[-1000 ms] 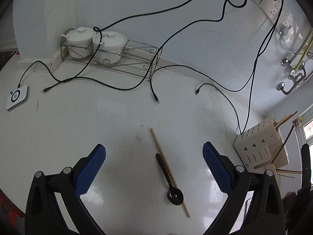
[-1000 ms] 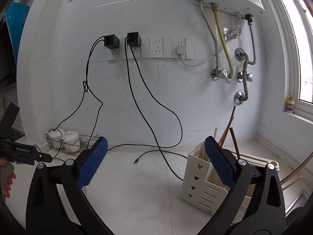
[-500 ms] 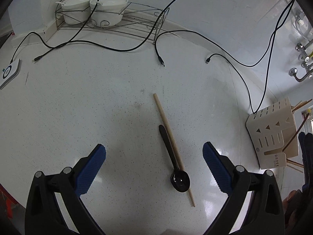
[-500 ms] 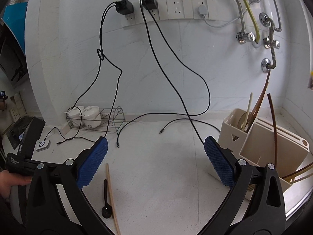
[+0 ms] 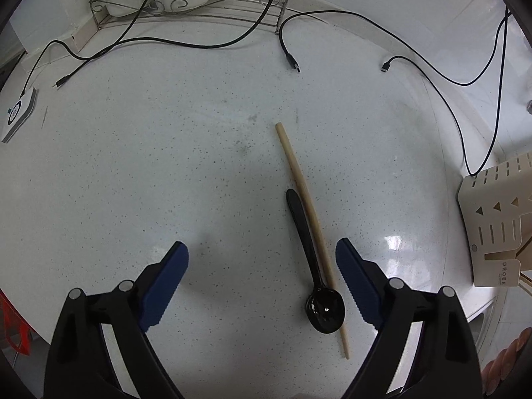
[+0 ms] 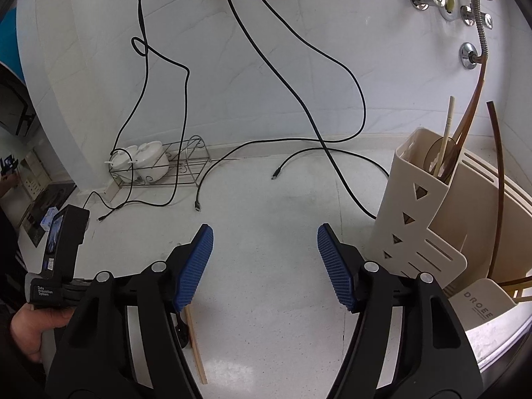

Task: Organize utensils
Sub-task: 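Move both open tools down to the black spoon and light chopstick on the counter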

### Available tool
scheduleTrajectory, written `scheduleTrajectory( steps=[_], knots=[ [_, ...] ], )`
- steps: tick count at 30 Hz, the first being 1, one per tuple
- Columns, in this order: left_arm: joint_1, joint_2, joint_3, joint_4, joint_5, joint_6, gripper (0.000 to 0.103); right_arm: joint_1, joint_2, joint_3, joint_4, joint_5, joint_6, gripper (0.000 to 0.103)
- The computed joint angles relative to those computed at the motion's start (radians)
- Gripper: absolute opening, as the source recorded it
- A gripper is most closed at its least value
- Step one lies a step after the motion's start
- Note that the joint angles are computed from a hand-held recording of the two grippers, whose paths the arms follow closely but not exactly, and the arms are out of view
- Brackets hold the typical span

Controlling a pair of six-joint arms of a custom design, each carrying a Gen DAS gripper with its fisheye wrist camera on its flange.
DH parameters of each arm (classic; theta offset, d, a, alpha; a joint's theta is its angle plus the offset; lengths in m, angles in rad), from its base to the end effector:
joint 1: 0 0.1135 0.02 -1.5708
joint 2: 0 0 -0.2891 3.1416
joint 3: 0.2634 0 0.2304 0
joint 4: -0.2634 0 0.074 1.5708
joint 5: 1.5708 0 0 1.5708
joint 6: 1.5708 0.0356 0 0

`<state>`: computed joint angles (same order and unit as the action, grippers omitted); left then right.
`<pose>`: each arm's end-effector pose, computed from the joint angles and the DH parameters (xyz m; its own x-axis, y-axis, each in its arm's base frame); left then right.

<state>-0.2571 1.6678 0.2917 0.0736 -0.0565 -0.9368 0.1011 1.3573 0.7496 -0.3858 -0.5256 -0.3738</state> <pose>0.1736 -0.0436 0.0890 -0.7453 -0.6358 -0.2009 -0.6095 0.7718 -0.1813 0.2298 0.0413 0.2305 -0.6447 -0.3829 -0.6616 -0.6393 0.7446 0.1921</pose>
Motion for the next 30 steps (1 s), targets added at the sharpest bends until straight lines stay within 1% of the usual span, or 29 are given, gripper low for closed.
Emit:
scheduleTrajectory(
  steps=[5, 11, 13, 16, 23, 30],
  knots=[
    [0.005, 0.068, 0.029, -0.010, -0.004, -0.022, 0.089, 0.020, -0.002, 0.004, 0.010, 0.005, -0.040, 0.063],
    [-0.022, 0.123, 0.073, -0.041, -0.022, -0.041, 0.089, 0.036, -0.007, 0.005, 0.014, -0.013, -0.081, 0.066],
    [-0.028, 0.140, 0.085, -0.048, -0.027, -0.049, 0.089, 0.040, -0.012, 0.003, 0.017, -0.016, -0.086, 0.066],
    [-0.023, 0.171, 0.111, -0.053, -0.029, -0.050, 0.089, 0.039, -0.013, 0.001, 0.020, -0.026, -0.088, 0.070],
    [-0.041, 0.196, 0.150, -0.074, -0.040, -0.061, 0.089, 0.037, -0.015, 0.006, 0.004, -0.042, -0.103, 0.070],
    [-0.084, 0.238, 0.213, -0.144, -0.068, -0.064, 0.089, 0.017, -0.008, 0.016, -0.007, -0.054, -0.113, 0.070]
  ],
)
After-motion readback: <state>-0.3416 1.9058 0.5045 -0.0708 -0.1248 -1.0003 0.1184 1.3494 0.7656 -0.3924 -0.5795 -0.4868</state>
